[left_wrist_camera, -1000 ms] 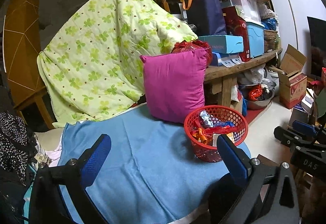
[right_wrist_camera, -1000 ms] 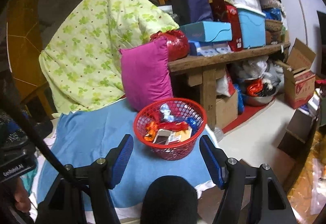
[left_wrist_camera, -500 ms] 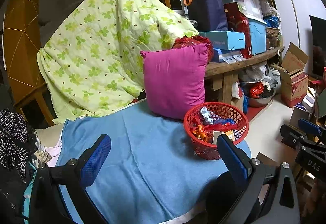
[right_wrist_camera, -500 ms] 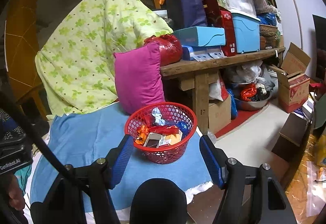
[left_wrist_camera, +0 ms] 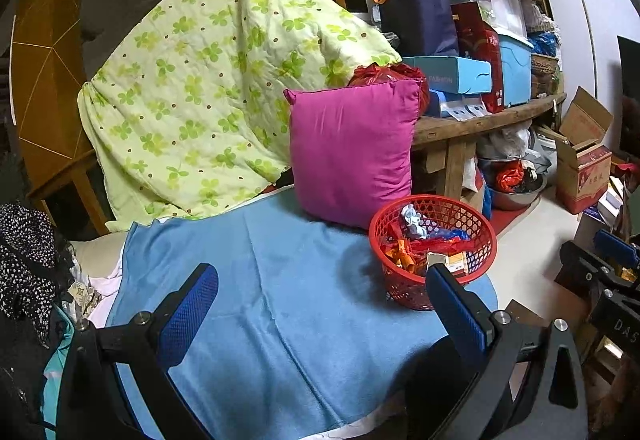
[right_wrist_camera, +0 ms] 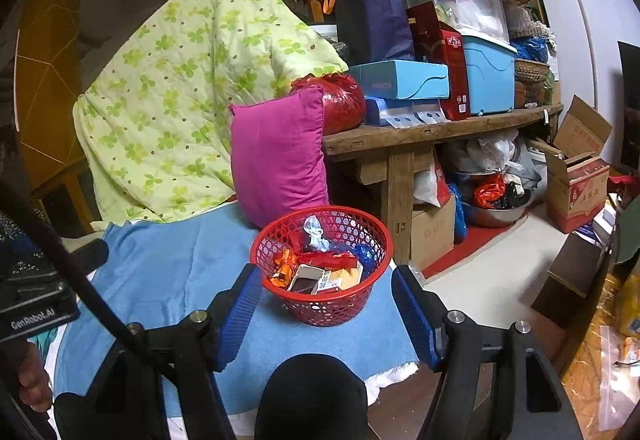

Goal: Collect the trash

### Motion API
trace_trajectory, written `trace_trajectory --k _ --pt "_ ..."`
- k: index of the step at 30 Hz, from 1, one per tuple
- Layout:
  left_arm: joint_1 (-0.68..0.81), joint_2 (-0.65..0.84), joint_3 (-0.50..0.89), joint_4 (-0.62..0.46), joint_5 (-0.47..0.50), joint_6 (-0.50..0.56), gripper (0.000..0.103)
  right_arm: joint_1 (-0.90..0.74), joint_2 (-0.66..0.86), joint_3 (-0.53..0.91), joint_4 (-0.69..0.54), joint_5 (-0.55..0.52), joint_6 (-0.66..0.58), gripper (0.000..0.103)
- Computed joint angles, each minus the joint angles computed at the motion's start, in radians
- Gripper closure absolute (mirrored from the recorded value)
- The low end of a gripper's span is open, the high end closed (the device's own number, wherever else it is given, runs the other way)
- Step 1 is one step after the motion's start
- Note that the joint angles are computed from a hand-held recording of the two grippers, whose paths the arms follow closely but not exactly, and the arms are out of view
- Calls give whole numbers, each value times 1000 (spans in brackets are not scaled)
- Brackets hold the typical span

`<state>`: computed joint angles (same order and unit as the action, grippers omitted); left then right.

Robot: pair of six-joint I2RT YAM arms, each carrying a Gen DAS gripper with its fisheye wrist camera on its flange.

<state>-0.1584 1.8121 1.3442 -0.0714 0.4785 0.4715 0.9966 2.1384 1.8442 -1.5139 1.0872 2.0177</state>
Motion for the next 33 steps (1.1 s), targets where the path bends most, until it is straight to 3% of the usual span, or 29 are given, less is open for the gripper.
trace_trajectory --k 33 --pt "8 63 30 -15 0 6 0 -38 96 123 -32 -31 -60 32"
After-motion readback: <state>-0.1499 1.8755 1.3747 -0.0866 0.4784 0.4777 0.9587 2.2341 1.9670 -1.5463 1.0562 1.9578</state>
